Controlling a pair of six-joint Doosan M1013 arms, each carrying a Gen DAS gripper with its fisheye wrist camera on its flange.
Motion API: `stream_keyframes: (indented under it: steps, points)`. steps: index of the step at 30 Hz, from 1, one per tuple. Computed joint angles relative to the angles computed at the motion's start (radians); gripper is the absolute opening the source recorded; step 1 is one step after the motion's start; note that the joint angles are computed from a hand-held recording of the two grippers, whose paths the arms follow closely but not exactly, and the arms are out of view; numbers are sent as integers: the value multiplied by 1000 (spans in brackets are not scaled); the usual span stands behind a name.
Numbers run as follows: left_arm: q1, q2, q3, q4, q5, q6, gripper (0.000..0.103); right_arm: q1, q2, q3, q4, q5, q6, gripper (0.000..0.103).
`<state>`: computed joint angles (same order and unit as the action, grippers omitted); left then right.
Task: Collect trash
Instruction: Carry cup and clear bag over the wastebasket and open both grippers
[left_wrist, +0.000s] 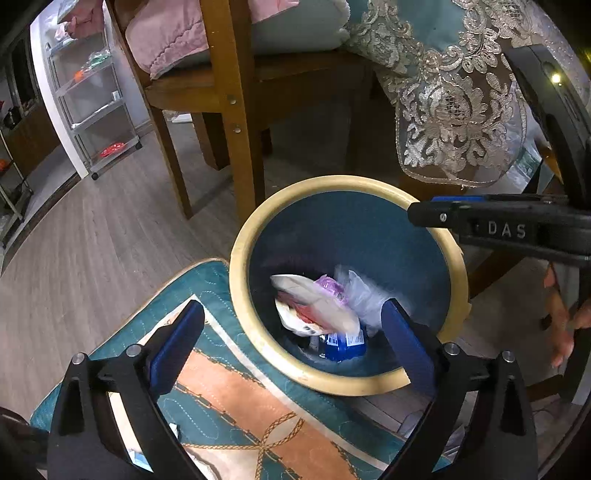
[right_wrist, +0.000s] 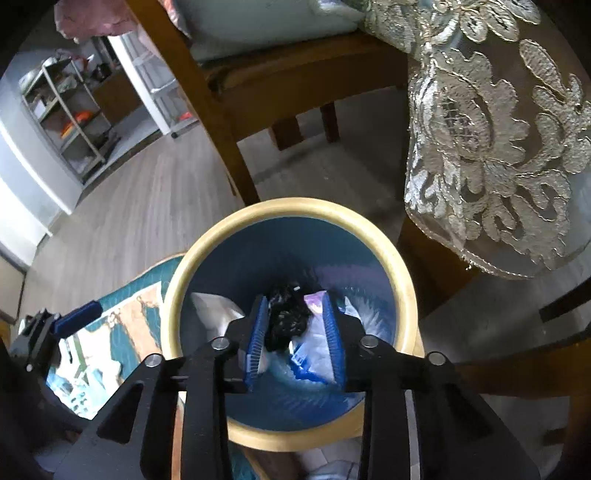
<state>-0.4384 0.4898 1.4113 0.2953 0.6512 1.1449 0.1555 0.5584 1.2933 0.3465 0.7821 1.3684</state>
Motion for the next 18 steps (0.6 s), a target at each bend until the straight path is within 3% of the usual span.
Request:
stream_keyframes:
  steps: [18]
  points:
    - [6,-150,122,127,-26,-164,97,16,-83,77,2,-89,-17,85]
